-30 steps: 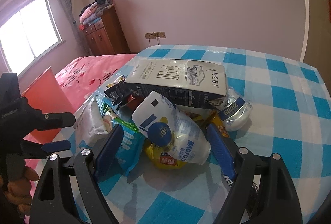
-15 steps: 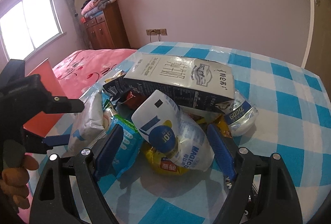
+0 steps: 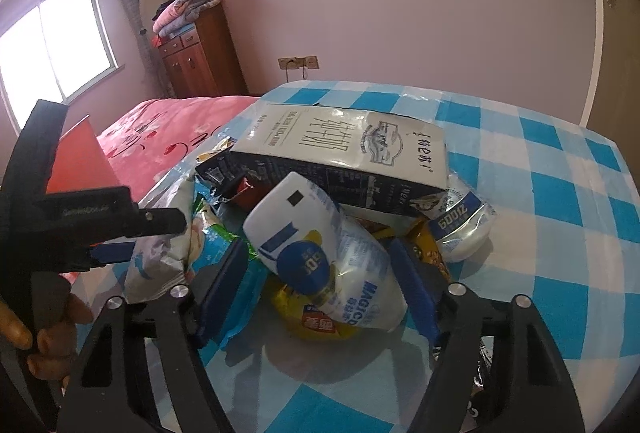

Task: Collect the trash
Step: 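Grasp the white wet-wipe pack with the left gripper, then grasp the white plastic bottle with the right gripper while the left holds the wipes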

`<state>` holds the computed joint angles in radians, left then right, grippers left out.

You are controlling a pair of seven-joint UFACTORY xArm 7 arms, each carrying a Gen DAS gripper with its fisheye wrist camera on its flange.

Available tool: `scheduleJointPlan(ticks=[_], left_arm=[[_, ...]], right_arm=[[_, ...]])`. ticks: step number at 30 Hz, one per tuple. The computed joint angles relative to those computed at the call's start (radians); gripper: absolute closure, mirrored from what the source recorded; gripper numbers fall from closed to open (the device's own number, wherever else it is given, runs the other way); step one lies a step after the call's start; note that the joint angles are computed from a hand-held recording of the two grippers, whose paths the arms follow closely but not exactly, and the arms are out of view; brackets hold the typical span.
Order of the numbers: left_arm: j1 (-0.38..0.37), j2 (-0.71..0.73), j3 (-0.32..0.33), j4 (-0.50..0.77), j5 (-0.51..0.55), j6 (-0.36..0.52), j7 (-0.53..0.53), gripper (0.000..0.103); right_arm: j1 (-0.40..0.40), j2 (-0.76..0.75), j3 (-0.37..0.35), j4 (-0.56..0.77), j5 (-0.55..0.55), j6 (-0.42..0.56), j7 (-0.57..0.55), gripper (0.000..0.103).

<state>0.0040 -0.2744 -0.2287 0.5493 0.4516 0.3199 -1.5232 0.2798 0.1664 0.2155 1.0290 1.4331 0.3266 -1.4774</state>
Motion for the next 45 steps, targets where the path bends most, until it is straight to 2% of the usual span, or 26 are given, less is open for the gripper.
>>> scheduleJointPlan(ticks=[5,7,9,14,19,25,33,41,45], left_arm=[[-0.001,-0.013,-0.001,-0.008,0.004,-0.009,0.015,0.024],[-0.002,-0.022,-0.002,-0.014,0.002,-0.011,0.025,0.024],[-0.002,-0.033,-0.005,-0.024,-0.001,-0.016,0.035,0.025],[-0.001,-0.07,-0.015,-0.059,-0.011,-0.031,0.067,0.026],[0.022,-0.129,-0.054,-0.088,0.006,-0.025,0.086,0.026],[0.016,-0.19,-0.065,-0.132,-0.027,-0.054,0.147,0.026],[0.01,-0.265,-0.091,-0.182,-0.086,-0.087,0.226,0.026],[-0.049,-0.356,-0.083,-0.246,-0.175,-0.083,0.315,0.026],[-0.075,-0.388,-0.082,-0.271,-0.211,-0.084,0.351,0.026]], right_arm=[[-0.002,0.002,0.001,0.0,0.011,-0.011,-0.006,0.039],[-0.001,0.006,-0.001,0.003,0.011,-0.015,0.001,0.049],[-0.004,0.012,-0.002,0.008,0.013,-0.017,0.006,0.053],[-0.01,0.012,-0.001,0.008,0.015,-0.013,0.017,0.056],[-0.006,-0.006,-0.002,-0.01,0.034,-0.025,0.02,0.064],[0.0,-0.04,-0.015,-0.042,0.062,-0.027,0.04,0.069],[0.0,-0.122,-0.045,-0.118,0.039,0.008,0.123,0.071],[-0.011,-0.242,-0.095,-0.256,-0.086,0.137,0.275,0.071],[-0.003,-0.28,-0.109,-0.303,-0.132,0.148,0.328,0.068]])
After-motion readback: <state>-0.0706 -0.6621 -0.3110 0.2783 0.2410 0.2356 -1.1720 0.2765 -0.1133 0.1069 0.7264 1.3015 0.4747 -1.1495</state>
